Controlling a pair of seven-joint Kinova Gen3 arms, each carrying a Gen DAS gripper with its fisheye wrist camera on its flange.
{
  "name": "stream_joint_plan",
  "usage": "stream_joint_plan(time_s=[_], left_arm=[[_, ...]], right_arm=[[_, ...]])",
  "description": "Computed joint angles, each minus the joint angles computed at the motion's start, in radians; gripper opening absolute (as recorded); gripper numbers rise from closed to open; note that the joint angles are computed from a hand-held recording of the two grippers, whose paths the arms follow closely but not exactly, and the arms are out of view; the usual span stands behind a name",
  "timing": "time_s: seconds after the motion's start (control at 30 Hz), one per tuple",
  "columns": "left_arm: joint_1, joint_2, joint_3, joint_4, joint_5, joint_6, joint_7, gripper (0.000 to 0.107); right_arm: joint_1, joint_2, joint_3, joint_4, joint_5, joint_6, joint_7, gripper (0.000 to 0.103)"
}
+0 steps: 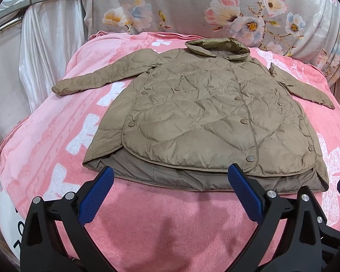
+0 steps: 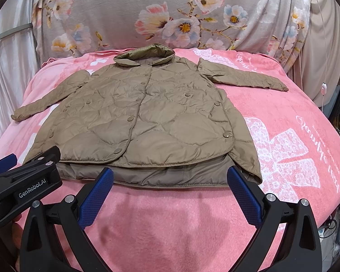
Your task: Fold large clothes
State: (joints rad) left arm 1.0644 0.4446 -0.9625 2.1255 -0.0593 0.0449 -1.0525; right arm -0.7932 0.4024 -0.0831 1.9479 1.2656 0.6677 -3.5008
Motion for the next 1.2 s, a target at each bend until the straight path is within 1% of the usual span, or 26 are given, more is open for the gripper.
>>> stream_joint_plan(time_s=[0.1,0.17,0.33,0.37,0.47,0.57,0.7,0.77,0.83,1.0,1.07,1.13,1.2], left_arm=[[0.014,-0.001,-0.008,0.008,0.0,-0.002,0.005,0.098],[-0.003,-0.003,0.002,0.005,0.002,-0.004,-0.004,0.098],[0.007,-0.002,-0.004,0.016,0.011,-0.01,-0.009,0.098],[-0.006,-0.002,0.002,0.014,0.013,-0.014,-0.016,0.098],[0.018,-0.002,-0.012,0.024,0.025,-0.016,-0.019,0.098],[-0.014,-0.005,0.009,0.016,0.03,-0.016,-0.036,0.098],[0.002,-0.008,0.003,0.025,0.037,-0.019,-0.039,0.098],[-0.016,-0.006,0.011,0.015,0.043,-0.015,-0.05,0.098],[0.002,-0.004,-0.002,0.022,0.047,-0.017,-0.048,0.098],[-0.005,-0.006,0.003,0.02,0.05,-0.016,-0.053,0.098],[-0.029,-0.01,0.021,0.02,0.048,-0.023,-0.059,0.098],[-0.08,-0.006,0.067,0.034,0.053,-0.06,-0.081,0.098],[-0.095,-0.003,0.081,0.032,0.074,-0.065,-0.107,0.098]], right_arm=[[0.001,0.002,0.0,-0.001,0.001,-0.002,-0.001,0.098],[-0.005,-0.003,-0.003,0.004,-0.003,0.004,-0.003,0.098],[-0.003,0.0,-0.003,0.002,-0.002,0.002,-0.004,0.098],[-0.003,0.0,-0.003,0.001,-0.002,0.003,-0.003,0.098],[-0.007,0.001,-0.003,0.005,0.003,0.004,-0.011,0.098],[-0.006,0.004,-0.003,0.004,0.006,0.003,-0.014,0.098],[-0.005,0.004,-0.004,0.004,0.003,0.004,-0.011,0.098],[-0.005,0.004,-0.003,0.003,0.005,0.003,-0.012,0.098],[-0.005,0.004,-0.004,0.003,0.003,0.002,-0.011,0.098],[-0.011,0.014,-0.002,0.005,0.013,0.002,-0.026,0.098],[-0.01,0.015,-0.004,0.003,0.009,0.002,-0.019,0.098],[-0.015,0.015,-0.006,0.004,0.01,0.002,-0.017,0.098],[-0.023,0.02,-0.006,0.004,0.013,0.01,-0.019,0.098]])
